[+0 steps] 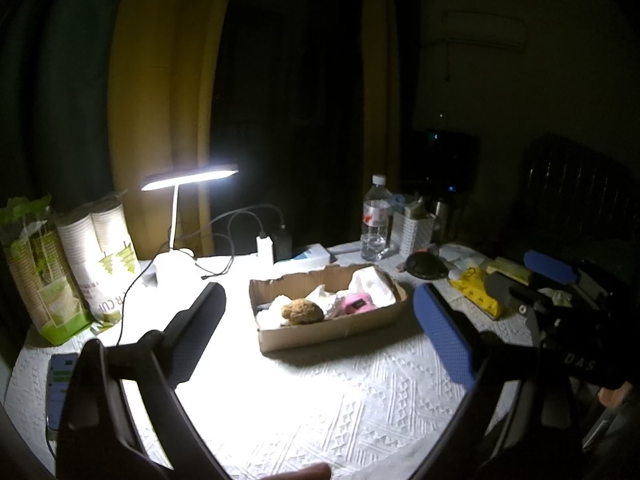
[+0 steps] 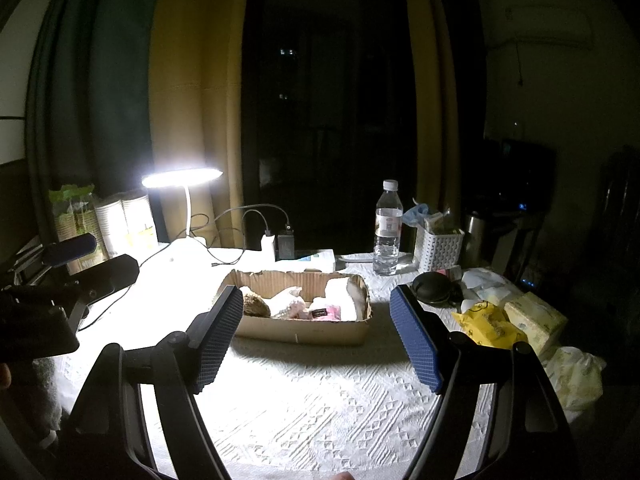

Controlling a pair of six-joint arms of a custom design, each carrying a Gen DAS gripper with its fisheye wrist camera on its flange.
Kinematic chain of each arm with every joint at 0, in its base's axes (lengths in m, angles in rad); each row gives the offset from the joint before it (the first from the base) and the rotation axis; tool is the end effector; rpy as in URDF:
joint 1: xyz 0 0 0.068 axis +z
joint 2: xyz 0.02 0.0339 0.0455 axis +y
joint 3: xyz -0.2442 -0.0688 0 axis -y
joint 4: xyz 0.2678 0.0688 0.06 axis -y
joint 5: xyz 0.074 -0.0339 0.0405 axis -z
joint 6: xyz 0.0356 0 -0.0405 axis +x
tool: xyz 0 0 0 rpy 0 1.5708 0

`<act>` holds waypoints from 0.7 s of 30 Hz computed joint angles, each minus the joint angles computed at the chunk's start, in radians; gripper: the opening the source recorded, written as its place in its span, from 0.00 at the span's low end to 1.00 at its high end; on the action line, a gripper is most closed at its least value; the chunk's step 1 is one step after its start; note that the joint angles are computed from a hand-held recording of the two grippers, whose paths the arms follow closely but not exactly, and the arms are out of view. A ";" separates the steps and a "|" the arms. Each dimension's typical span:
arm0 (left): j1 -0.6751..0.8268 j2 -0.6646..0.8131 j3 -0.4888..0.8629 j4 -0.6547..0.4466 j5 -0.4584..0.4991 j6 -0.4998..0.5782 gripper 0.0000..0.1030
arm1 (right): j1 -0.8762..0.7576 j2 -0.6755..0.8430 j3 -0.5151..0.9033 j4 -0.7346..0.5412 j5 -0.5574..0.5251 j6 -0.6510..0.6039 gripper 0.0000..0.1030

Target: Organize soft objects

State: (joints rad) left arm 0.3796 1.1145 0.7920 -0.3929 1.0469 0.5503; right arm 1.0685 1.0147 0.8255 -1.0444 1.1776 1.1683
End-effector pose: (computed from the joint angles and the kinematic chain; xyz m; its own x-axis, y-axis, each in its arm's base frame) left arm 0.2480 0.0658 0.2445 -0.2988 0.1625 -0.9404 0.6780 0.7296 -0.0894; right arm 0.1224 0.1546 0.2468 -0.3516 0.0922 -0.9316 0.3441 0.9382 -0.0370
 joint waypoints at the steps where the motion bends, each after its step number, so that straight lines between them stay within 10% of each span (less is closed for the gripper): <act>1: 0.000 0.000 0.000 0.001 -0.001 -0.001 0.93 | 0.000 0.000 0.000 0.001 -0.001 0.000 0.76; 21: -0.033 0.001 -0.013 0.034 -0.027 -0.026 0.93 | -0.016 -0.006 -0.012 0.046 -0.014 -0.044 0.76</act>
